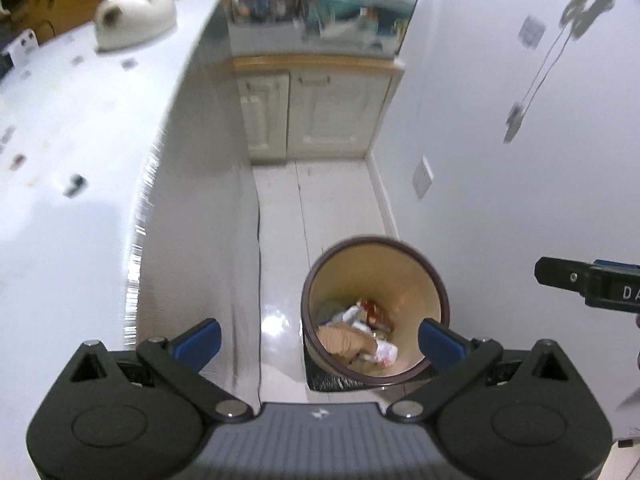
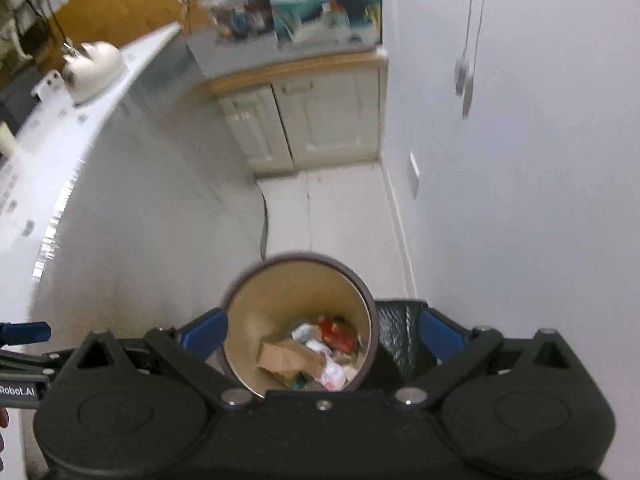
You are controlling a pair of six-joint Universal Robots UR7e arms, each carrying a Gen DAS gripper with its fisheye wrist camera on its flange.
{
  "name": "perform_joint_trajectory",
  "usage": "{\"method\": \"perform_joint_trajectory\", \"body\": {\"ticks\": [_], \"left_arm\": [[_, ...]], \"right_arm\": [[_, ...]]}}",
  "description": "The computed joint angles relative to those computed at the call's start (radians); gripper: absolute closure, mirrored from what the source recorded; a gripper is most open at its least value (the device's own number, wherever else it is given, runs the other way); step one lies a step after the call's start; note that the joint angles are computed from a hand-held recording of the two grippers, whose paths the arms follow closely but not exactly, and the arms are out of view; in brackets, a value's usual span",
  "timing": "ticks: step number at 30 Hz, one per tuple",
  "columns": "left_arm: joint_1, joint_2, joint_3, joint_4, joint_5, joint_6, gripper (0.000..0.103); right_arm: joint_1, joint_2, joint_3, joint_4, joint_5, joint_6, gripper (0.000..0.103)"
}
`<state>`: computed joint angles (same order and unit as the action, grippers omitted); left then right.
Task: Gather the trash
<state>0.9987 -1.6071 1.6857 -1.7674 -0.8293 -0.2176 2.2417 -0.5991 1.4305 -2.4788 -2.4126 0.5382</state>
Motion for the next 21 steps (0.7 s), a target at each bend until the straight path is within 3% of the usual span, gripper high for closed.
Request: {"method": "perform_joint_trajectory", "body": {"ticks": [10, 21], "left_arm": [[-0.211, -0.188, -0.034, 0.196, 0.094, -0.155, 0.000], [-0.514, -0.348, -0.117, 0.618, 0.211, -0.475, 0.000]], "right_arm": [[0.166, -0.046, -0.029, 0.036, -0.097, 0.036, 0.000], [0.332, -0.086, -0.035, 0.144, -0.188, 0.151, 0.000]]}}
